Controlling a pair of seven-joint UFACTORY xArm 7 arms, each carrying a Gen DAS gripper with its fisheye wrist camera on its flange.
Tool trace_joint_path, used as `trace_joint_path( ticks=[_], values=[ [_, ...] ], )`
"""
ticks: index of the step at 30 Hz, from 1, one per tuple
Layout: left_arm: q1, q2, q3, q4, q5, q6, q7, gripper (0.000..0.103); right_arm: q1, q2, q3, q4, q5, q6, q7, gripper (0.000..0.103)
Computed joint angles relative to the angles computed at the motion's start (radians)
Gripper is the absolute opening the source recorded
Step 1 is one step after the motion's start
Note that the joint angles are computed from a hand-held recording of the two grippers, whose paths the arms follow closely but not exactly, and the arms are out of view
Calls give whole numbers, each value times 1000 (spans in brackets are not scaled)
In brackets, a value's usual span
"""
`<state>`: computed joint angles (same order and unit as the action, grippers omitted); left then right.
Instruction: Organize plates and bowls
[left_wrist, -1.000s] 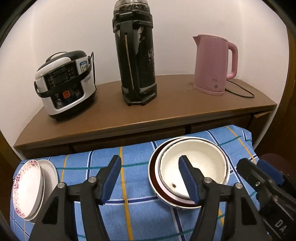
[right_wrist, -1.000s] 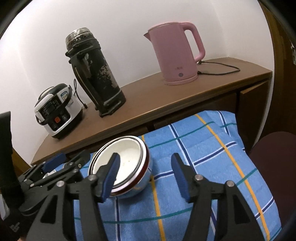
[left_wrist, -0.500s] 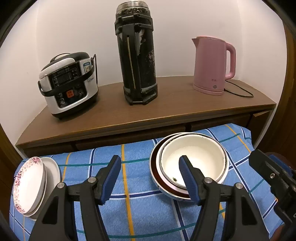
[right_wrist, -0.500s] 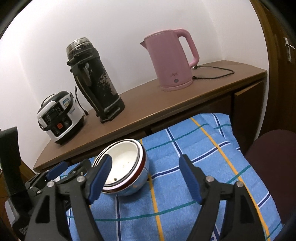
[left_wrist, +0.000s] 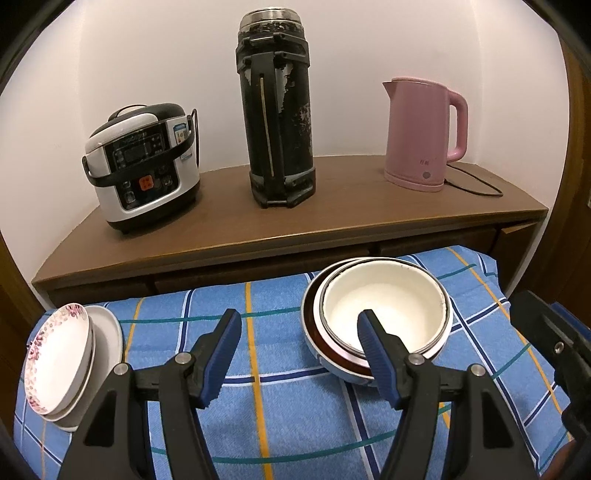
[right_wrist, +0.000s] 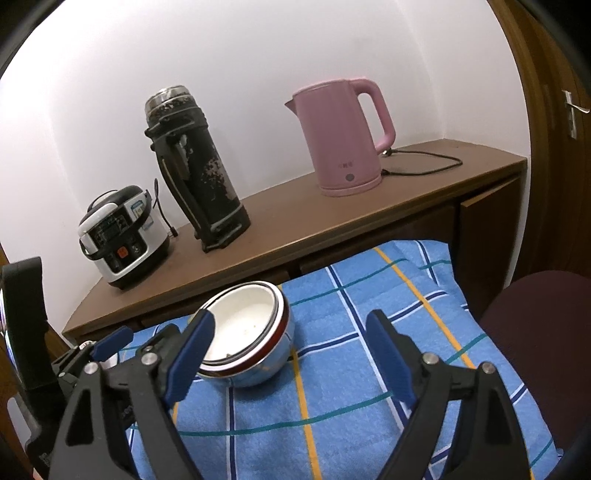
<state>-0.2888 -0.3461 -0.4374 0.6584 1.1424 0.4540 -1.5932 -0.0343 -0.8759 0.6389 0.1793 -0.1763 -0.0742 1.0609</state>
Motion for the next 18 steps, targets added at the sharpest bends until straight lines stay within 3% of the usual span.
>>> trace_joint_path(
  ticks=[12,15,18],
  values=[
    [16,-58,-20,-57,-30,-20,-13,68,54,-55,-7,-34,-13,47,34,86],
    [19,-70,-41,-66,-36,10,-14,75,64,-65,-4,-38,-23,58,45,86],
    [27,-91,-43,-82,-29,-7,-36,76,76,-67,-10,-44,-31,55,50,86]
  ],
)
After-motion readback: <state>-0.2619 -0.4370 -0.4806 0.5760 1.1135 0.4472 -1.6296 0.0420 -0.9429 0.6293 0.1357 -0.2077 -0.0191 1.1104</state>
